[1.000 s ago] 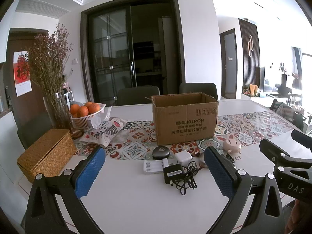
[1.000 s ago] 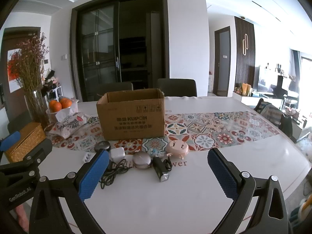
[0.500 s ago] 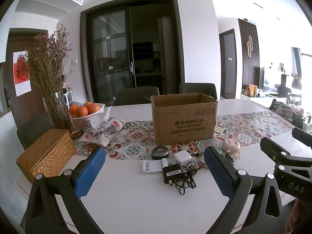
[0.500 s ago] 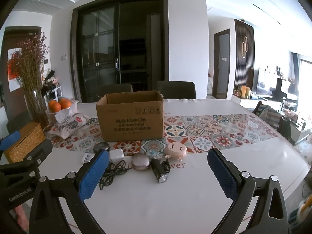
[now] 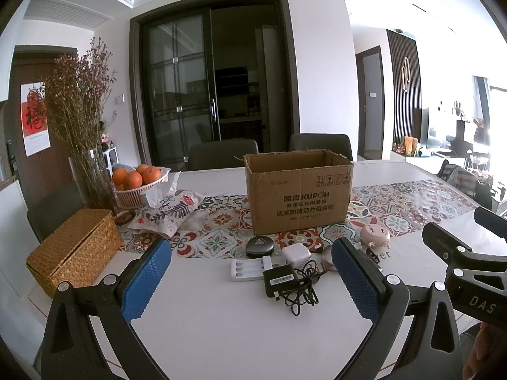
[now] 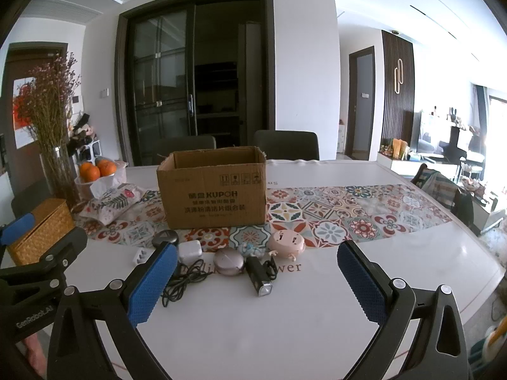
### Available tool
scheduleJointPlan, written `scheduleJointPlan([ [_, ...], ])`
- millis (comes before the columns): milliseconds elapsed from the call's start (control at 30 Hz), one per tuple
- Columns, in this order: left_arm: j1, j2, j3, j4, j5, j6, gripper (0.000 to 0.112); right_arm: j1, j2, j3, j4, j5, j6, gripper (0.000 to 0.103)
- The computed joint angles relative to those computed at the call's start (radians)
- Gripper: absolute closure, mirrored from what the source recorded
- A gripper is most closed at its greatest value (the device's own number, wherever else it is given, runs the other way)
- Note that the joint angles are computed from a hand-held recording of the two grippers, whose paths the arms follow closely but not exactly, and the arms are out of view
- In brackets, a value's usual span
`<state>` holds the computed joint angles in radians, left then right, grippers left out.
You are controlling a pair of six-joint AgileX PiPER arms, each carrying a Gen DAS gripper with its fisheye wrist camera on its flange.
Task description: Organize rigid objects
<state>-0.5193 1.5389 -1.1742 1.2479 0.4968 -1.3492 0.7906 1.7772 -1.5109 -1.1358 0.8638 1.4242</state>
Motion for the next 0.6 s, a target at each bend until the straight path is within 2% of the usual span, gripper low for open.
scheduleJointPlan([
  [600,0.002,0.0,0.0,-0.009,-0.003,0.008,0.009,0.004,0.002,-0.001,0.003,0.003,0.0,0.001],
])
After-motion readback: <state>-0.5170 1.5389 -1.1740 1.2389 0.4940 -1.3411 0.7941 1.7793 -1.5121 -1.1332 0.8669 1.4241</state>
